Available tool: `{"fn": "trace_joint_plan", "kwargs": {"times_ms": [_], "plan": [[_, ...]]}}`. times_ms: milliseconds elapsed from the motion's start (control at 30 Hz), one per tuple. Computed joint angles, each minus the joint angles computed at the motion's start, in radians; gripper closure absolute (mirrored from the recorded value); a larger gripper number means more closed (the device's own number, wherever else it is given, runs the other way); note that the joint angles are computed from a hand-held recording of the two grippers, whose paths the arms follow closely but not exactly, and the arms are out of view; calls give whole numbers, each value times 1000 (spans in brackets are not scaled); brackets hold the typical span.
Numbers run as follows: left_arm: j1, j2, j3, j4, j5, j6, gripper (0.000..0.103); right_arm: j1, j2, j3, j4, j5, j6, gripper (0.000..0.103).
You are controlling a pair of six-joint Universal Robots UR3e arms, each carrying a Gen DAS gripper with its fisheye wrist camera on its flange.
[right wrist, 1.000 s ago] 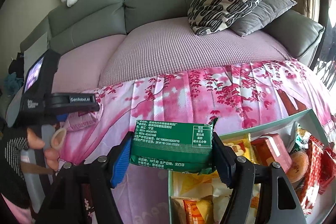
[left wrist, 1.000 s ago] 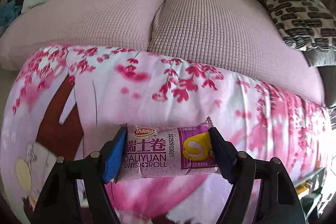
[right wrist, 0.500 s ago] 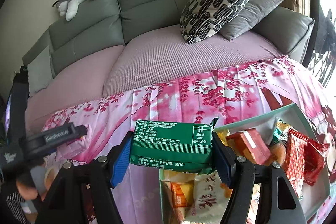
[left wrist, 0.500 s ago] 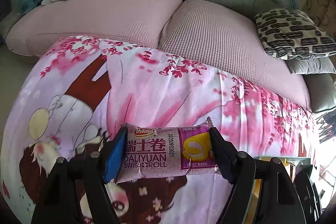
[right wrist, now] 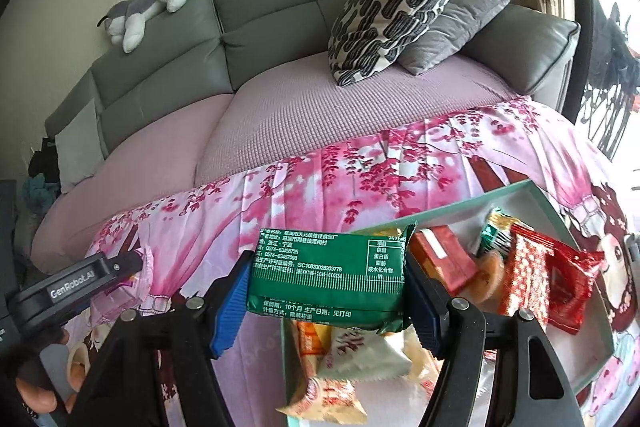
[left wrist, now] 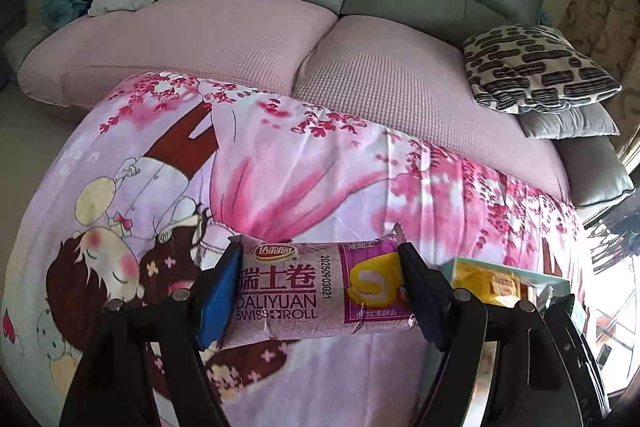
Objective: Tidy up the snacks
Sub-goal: 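Carry green pack and pink bag into the tray and open both tools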
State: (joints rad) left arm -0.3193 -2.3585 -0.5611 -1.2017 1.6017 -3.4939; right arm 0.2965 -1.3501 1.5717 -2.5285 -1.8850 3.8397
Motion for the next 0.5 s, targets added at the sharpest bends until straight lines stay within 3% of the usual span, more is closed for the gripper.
{"fn": "trace_joint_plan", "kwargs": {"times_ms": [233, 500], "plan": [[-56, -21, 78, -50, 17, -8, 26, -38, -126, 137, -48, 25, 9, 30], [-127, -123, 310, -172, 31, -5, 26, -158, -324, 339, -71, 59, 12, 30]]}}
